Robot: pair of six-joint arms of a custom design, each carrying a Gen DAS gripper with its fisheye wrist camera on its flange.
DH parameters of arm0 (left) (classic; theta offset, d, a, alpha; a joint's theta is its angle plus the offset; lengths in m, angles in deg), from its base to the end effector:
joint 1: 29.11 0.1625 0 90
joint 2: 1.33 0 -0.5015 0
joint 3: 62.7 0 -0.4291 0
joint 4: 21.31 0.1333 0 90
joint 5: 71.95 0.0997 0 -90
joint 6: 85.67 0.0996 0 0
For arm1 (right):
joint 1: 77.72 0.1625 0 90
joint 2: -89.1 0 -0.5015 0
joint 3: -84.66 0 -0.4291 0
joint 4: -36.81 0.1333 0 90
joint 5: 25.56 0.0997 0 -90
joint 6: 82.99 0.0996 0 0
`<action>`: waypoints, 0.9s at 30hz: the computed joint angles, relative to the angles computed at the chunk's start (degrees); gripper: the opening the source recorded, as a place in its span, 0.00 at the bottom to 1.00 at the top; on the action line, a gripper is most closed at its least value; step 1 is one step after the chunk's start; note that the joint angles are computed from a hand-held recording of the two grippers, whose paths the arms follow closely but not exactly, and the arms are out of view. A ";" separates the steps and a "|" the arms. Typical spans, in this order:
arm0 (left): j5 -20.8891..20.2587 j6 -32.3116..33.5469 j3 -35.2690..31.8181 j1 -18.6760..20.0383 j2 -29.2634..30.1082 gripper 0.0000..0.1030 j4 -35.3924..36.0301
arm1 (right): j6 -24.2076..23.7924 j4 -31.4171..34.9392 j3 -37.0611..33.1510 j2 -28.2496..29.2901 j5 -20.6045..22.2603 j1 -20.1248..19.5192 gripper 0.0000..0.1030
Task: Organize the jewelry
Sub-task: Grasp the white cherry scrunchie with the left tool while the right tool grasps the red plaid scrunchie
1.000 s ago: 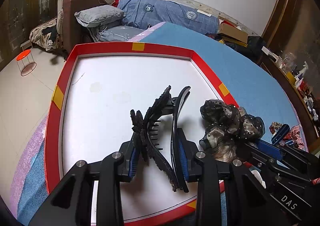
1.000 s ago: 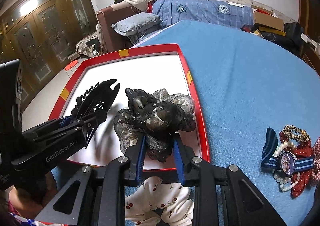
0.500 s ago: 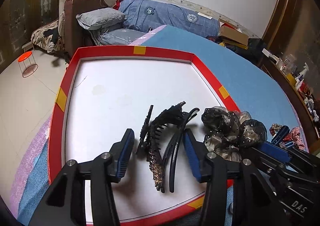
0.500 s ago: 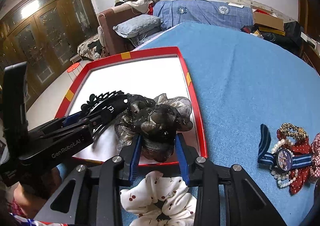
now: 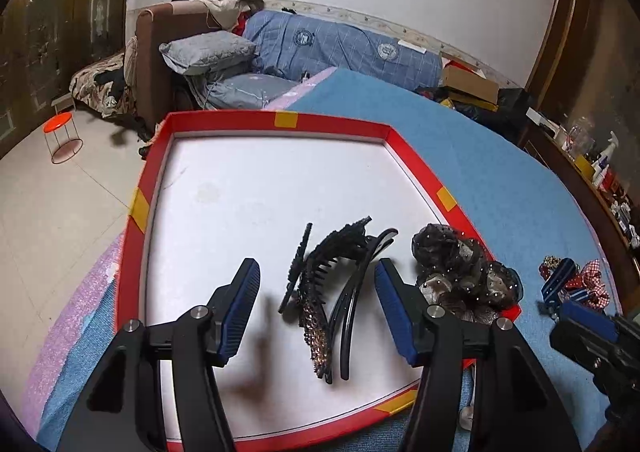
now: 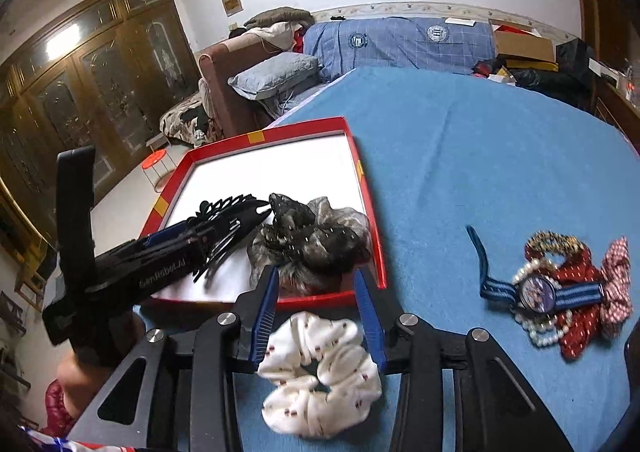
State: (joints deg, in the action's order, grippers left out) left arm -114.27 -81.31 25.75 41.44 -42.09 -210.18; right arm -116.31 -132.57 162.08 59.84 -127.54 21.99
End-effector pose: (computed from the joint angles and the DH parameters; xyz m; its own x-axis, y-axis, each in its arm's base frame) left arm -0.0657 -0.8077 0.2082 -0.8084 -0.2732 -0.5214 0.2710 0.6136 -0.7416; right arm 0.2560 -0.8282 0.0563 -0.7416 -0.5123 0.4331 -0.6601 0.6720 -0.3356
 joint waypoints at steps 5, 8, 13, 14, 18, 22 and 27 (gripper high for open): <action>1.30 3.69 1.17 -0.91 0.47 0.64 -6.26 | 0.07 -3.11 3.47 -1.80 0.06 -0.70 0.45; 2.35 6.79 2.17 -1.81 0.91 0.66 -10.58 | -0.46 -5.75 5.60 -2.70 -0.48 -1.24 0.50; 3.22 9.38 3.51 -2.95 1.18 0.66 -13.27 | 0.46 -7.95 8.20 -4.29 -1.47 -2.79 0.50; 2.70 8.79 4.08 -3.04 0.88 0.66 -12.55 | 0.64 -8.18 8.66 -4.68 -1.35 -3.24 0.50; 0.77 6.75 5.83 -3.66 -0.15 0.66 -9.94 | 1.39 -10.18 9.97 -5.72 -2.38 -4.57 0.50; -1.10 6.10 7.16 -4.34 -0.88 0.66 -7.74 | 2.21 -11.80 11.01 -6.62 -2.99 -5.84 0.50; -5.16 4.55 9.39 -4.51 -2.55 0.66 -4.34 | 3.03 -12.18 12.18 -7.56 -1.74 -7.39 0.49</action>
